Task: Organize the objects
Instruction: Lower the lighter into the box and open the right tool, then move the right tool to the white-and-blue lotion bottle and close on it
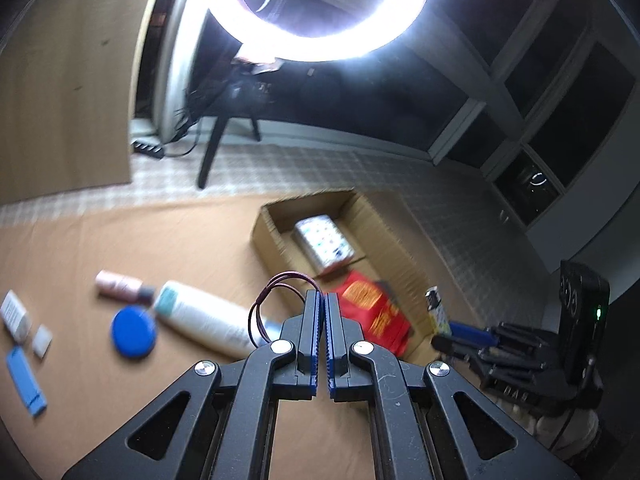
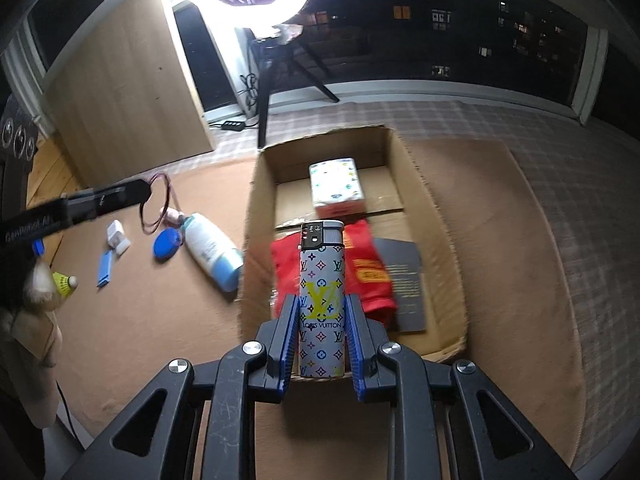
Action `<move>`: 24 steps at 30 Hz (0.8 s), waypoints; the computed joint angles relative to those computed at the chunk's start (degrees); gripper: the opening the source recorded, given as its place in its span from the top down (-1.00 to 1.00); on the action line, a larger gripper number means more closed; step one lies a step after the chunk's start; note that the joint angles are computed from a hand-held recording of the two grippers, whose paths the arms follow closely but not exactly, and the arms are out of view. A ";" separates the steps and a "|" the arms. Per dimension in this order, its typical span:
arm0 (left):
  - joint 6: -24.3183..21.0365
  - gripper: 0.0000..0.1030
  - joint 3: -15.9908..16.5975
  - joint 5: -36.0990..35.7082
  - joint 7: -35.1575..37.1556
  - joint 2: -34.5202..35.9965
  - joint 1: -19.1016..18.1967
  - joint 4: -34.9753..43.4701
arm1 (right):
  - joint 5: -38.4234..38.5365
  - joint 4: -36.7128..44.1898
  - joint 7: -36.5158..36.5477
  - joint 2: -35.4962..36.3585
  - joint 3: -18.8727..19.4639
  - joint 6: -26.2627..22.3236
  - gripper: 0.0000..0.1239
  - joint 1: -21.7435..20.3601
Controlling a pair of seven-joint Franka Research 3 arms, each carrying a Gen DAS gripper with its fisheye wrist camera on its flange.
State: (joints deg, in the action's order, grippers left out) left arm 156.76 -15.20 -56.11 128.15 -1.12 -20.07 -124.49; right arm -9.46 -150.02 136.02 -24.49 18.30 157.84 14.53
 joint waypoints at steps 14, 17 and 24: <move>3.52 -0.23 -6.45 12.85 -12.32 10.86 0.89 10.25 | -0.17 -0.89 -2.69 -0.07 -0.80 0.91 0.13 -1.51; 5.22 -0.24 -7.44 13.97 -12.89 10.67 1.59 9.47 | -0.24 -0.99 -2.30 -0.35 -0.61 1.05 0.13 -1.69; 4.82 -0.24 -7.38 13.52 -12.54 8.69 3.61 6.93 | 2.19 -0.48 -2.80 1.18 -1.43 2.20 0.13 -0.21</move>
State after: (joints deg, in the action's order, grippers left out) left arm 161.58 -22.59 -42.59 115.61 7.57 -16.46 -117.56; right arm -7.26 -150.49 133.22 -23.31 16.87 160.04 14.31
